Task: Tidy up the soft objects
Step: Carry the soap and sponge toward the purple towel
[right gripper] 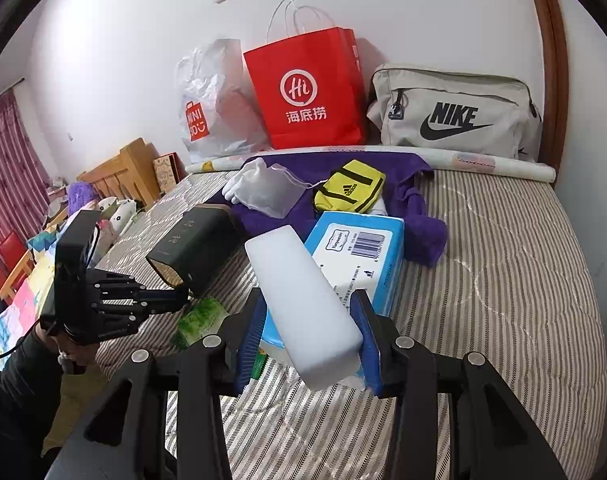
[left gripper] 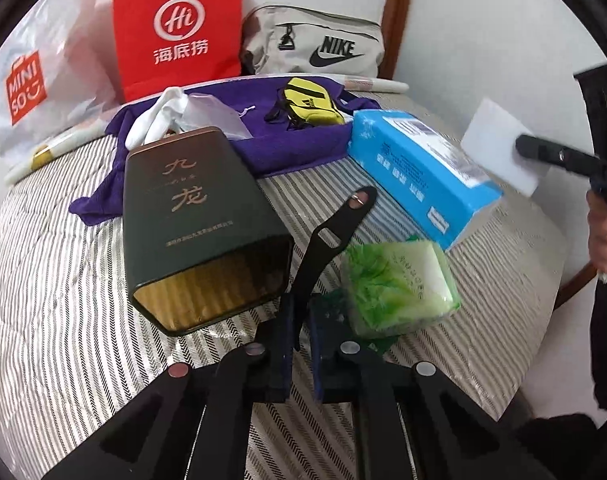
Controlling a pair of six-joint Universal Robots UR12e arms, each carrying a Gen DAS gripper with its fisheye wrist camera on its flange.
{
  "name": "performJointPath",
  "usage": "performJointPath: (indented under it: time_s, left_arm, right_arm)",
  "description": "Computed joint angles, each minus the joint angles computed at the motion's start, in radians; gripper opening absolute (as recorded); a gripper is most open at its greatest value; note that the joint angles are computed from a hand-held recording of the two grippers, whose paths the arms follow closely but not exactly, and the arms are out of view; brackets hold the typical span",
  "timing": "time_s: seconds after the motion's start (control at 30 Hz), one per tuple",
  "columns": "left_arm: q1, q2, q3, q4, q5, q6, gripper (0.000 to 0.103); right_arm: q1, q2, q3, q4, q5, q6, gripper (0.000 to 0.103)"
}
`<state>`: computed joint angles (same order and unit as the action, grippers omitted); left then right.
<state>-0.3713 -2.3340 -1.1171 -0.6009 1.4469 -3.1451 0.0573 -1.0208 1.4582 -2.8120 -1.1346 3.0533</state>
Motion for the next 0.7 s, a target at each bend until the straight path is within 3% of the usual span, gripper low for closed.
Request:
performJointPath:
  time_s: [0.07,0.27,0.5,0.6,0.7]
  left_arm:
    - [-0.004,-0.008,0.017,-0.008,0.03,-0.011,0.006]
    - [-0.008,-0.012,0.028,-0.003,0.037,-0.026,0.004]
    - [-0.009,-0.033,0.059,-0.054,0.044,-0.058,0.004]
    - [-0.016,-0.039,0.079,-0.09,0.063,-0.03,0.004]
    - [-0.02,-0.054,0.118,-0.188,0.06,-0.015,0.008]
  right_arm:
    - [0.001,0.006,-0.009,0.007,0.007,-0.004,0.043]
    - [0.006,0.019,-0.037,0.026,0.005,-0.015,0.043]
    - [0.01,0.033,-0.061,0.044,0.012,-0.031,0.043]
    - [0.01,0.035,-0.065,0.054,0.017,-0.034,0.043]
    - [0.009,0.037,-0.066,0.058,0.024,-0.034,0.043]
